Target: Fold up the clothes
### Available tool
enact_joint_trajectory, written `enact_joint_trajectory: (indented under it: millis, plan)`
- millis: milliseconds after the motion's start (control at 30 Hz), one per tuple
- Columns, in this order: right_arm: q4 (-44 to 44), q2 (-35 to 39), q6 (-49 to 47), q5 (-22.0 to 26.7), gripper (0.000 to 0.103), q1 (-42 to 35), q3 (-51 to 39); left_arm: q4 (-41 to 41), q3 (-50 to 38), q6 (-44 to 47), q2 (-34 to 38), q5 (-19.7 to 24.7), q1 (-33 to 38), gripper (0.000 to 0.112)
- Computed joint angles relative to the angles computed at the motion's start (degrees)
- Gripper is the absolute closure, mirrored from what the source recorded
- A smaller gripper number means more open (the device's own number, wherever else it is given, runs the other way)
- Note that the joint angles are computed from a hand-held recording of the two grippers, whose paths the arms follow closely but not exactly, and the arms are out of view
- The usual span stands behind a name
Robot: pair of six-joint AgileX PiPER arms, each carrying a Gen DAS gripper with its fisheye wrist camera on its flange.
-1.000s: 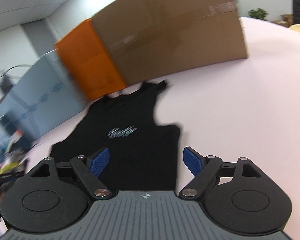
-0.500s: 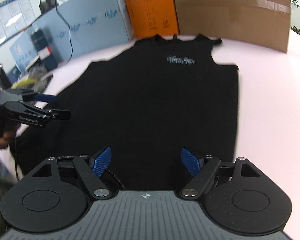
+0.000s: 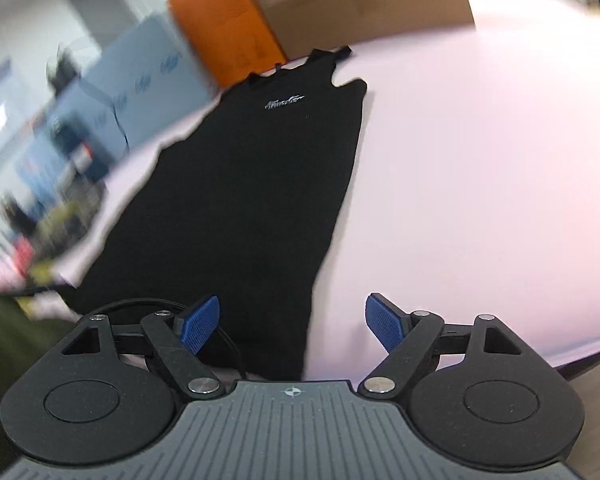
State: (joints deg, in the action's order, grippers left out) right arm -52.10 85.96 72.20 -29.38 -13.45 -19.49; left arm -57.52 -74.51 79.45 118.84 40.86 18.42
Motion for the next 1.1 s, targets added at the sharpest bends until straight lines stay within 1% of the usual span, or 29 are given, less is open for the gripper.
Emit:
enact_joint_trajectory:
  millis: [67, 100, 133, 167, 200, 233, 300, 367, 400, 467, 500, 567, 633, 700, 733, 767, 800, 833, 867, 900, 933, 967, 1033, 1067, 1100]
  plan:
    - [-1.8, 7.7, 0.2, -10.5, 0.024, -6.0, -1.6, -0.8, -3.0, -4.0, 2.4, 2.3, -0.2, 0.019]
    - [-4.0, 11.4, 1.2, -15.2, 0.018, -8.8, -3.3, -1.0, -4.8, -5.3, 3.7, 3.6, -0.4, 0.016]
    - [-6.9, 15.4, 2.9, -19.8, 0.013, -11.5, -5.6, -0.8, -6.9, -6.6, 5.1, 5.4, -0.4, 0.011]
    - [-10.4, 19.5, 5.1, -24.2, 0.006, -13.9, -8.5, -0.4, -9.4, -7.9, 6.7, 7.6, -0.2, 0.010]
    - [-12.6, 22.6, 6.6, -27.3, 0.005, -15.4, -11.1, -0.2, -11.9, -9.1, 8.2, 9.8, 0.0, 0.010]
    - [-13.9, 24.6, 8.0, -28.8, 0.005, -16.1, -13.6, 0.3, -14.3, -10.4, 9.7, 11.5, 0.0, 0.010]
    - [-16.5, 28.1, 11.3, -31.4, 0.003, -17.2, -18.6, 2.3, -17.2, -11.7, 11.0, 13.1, -0.5, 0.010]
    - [-19.7, 29.9, 15.8, -32.9, 0.002, -18.2, -22.6, 4.2, -19.2, -12.2, 11.8, 15.0, -0.9, 0.010]
    - [-21.2, 30.5, 17.9, -33.3, 0.002, -18.4, -24.1, 4.8, -19.5, -11.8, 11.9, 16.8, -0.6, 0.010]
    - [-26.6, 30.9, 21.9, -34.3, 0.002, -19.1, -26.8, 6.0, -20.2, -10.9, 12.1, 20.3, -0.1, 0.020]
    - [-29.6, 30.7, 23.6, -35.1, 0.002, -19.5, -27.4, 6.7, -20.2, -10.5, 12.0, 21.9, 0.3, 0.023]
    - [-33.9, 29.4, 26.3, -36.3, 0.002, -20.0, -26.7, 8.0, -18.7, -9.4, 10.9, 23.6, 1.2, 0.028]
    - [-36.3, 26.5, 27.4, -36.5, 0.002, -20.5, -23.8, 8.7, -16.4, -8.6, 9.5, 24.1, 2.2, 0.029]
    - [-36.6, 22.3, 27.5, -35.1, 0.003, -20.6, -19.2, 8.6, -13.6, -7.6, 8.0, 23.5, 2.9, 0.029]
    - [-36.6, 19.9, 28.1, -33.3, 0.005, -20.3, -16.9, 8.1, -12.2, -7.1, 7.3, 22.8, 3.1, 0.032]
    - [-36.2, 17.5, 28.8, -30.6, 0.015, -19.4, -15.2, 7.5, -10.9, -6.6, 6.6, 22.0, 3.3, 0.045]
    - [-36.0, 15.1, 29.7, -27.5, 0.027, -18.3, -13.7, 7.2, -10.0, -6.5, 6.1, 21.3, 3.4, 0.056]
    - [-36.1, 13.1, 31.1, -24.6, 0.050, -17.1, -12.6, 7.1, -9.5, -6.9, 5.9, 20.6, 3.5, 0.079]
    - [-37.0, 11.9, 33.1, -22.1, 0.073, -16.0, -12.3, 7.3, -9.5, -7.4, 5.9, 20.3, 3.6, 0.097]
    - [-37.9, 10.9, 34.5, -20.0, 0.082, -15.3, -12.0, 7.7, -9.9, -7.7, 6.1, 20.5, 3.7, 0.104]
    - [-38.6, 10.4, 35.0, -19.1, 0.084, -15.2, -11.6, 8.0, -10.3, -7.9, 6.2, 20.9, 3.8, 0.106]
    - [-39.0, 10.5, 35.2, -19.6, 0.086, -15.7, -11.4, 8.2, -10.8, -7.9, 6.2, 21.7, 4.1, 0.106]
    - [-38.1, 10.8, 33.5, -23.0, 0.088, -18.3, -10.1, 7.7, -12.3, -8.3, 6.4, 24.2, 4.9, 0.106]
    - [-38.5, 10.7, 33.7, -23.8, 0.089, -19.0, -10.2, 7.7, -12.7, -8.7, 6.2, 24.6, 5.1, 0.106]
    - [-39.9, 10.0, 34.8, -23.0, 0.089, -18.8, -10.7, 8.6, -12.6, -9.3, 5.8, 23.8, 4.9, 0.105]
